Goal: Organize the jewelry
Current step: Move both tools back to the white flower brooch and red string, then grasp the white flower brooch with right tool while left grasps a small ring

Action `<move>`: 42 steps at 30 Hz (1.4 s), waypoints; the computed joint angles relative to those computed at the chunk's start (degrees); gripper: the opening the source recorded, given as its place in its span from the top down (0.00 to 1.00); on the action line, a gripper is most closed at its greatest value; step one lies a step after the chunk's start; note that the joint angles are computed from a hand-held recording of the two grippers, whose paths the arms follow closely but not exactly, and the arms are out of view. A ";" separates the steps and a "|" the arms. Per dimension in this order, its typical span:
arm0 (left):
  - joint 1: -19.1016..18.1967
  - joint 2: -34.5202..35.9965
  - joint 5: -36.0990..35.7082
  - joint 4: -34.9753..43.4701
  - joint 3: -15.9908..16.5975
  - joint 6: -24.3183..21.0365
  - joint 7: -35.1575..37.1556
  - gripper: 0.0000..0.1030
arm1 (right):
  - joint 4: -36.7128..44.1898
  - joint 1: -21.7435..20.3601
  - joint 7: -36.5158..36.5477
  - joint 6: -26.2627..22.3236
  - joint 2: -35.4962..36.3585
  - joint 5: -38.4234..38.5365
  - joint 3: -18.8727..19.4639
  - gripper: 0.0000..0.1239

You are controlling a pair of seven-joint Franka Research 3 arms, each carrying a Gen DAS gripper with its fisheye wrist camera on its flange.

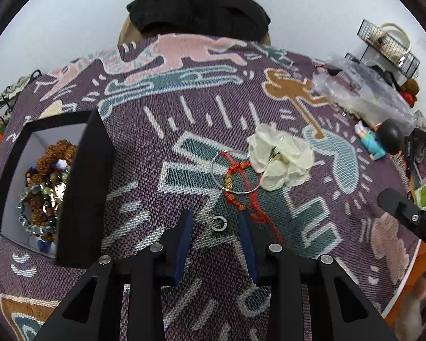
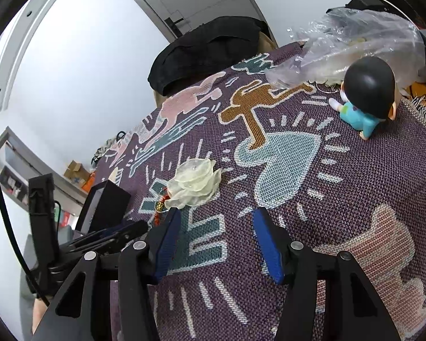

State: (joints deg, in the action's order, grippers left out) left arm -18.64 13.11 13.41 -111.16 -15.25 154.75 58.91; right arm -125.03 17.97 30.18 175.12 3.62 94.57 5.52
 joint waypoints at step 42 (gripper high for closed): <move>4.24 -11.13 -1.62 -7.47 1.91 7.74 1.55 0.88 | 11.03 -2.31 58.61 -1.45 12.69 -70.31 0.97 0.97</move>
State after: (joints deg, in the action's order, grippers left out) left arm -14.41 1.98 11.79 -118.63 -13.33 162.49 60.46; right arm -114.01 15.66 88.80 173.67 16.31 24.26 6.50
